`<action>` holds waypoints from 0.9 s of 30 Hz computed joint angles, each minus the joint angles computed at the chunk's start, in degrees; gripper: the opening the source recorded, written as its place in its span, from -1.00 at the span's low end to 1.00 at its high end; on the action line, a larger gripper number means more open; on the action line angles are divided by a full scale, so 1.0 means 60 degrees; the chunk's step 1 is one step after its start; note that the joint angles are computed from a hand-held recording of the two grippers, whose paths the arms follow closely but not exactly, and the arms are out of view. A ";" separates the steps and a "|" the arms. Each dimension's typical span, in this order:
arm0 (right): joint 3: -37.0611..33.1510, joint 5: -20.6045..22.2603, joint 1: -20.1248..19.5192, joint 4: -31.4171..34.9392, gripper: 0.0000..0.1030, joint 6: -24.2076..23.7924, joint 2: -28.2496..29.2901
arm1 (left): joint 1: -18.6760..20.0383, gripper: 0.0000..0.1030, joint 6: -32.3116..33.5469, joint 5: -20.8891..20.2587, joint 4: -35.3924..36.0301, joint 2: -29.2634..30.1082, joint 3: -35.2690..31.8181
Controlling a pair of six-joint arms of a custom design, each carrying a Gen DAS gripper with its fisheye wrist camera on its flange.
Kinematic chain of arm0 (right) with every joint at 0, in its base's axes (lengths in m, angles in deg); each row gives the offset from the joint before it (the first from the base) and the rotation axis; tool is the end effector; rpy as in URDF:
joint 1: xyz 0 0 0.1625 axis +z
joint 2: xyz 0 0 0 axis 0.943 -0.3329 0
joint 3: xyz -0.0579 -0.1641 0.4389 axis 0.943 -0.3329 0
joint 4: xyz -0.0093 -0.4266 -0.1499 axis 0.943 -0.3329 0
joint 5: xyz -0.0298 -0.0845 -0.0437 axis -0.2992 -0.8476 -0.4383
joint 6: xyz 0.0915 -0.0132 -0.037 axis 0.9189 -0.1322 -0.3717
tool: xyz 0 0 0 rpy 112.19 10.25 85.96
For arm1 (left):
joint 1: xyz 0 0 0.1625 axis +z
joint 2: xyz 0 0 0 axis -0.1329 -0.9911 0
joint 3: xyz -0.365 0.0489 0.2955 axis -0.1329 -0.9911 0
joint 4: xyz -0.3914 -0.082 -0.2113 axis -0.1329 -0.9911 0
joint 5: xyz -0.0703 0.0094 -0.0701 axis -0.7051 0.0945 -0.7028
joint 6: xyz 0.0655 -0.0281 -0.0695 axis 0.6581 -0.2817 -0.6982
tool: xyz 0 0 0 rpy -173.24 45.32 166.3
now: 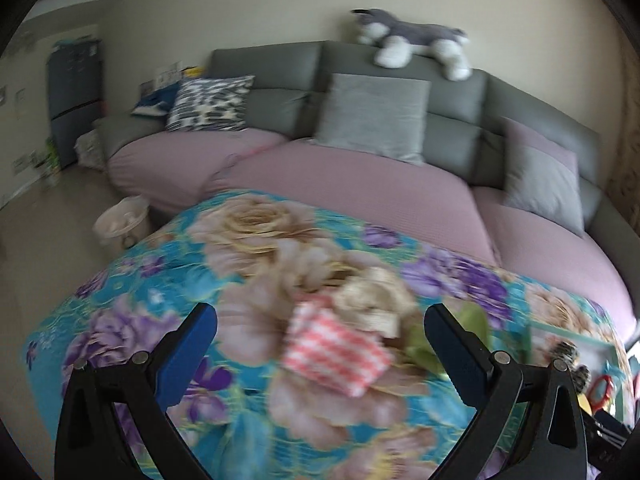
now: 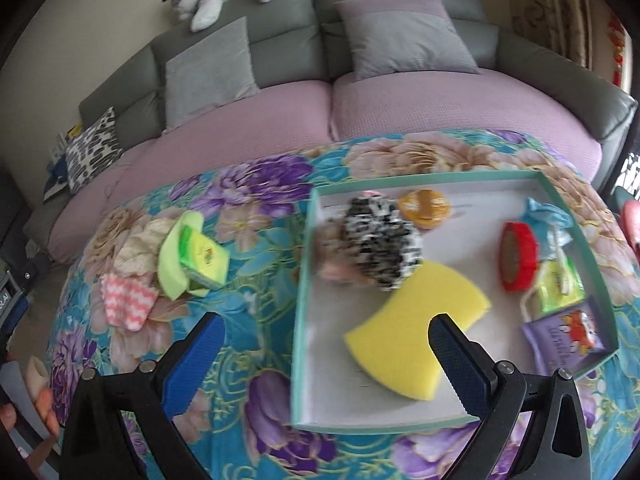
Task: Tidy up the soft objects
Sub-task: 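Move both open tools back toward the remaining pile, then grasp the striped cloth with the left tool while the right tool grasps the green cloth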
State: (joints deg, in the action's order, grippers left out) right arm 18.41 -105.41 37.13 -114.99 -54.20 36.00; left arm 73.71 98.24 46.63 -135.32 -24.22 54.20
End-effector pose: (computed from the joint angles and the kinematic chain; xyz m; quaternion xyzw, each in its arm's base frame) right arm 0.2602 -0.5870 -0.0080 0.0649 -0.9011 0.3177 0.2880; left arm -0.0165 -0.5734 0.2726 0.0053 0.7943 -0.4815 0.3705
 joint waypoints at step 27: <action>-0.2303 0.0317 0.0570 0.1273 1.00 -0.0633 0.1911 | 0.1583 1.00 -0.1165 -0.0827 0.2976 -0.0229 -0.0766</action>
State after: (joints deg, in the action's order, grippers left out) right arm 4.59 -103.51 40.54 -107.36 -57.99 47.47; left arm 83.21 91.25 41.66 -117.47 -25.59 49.60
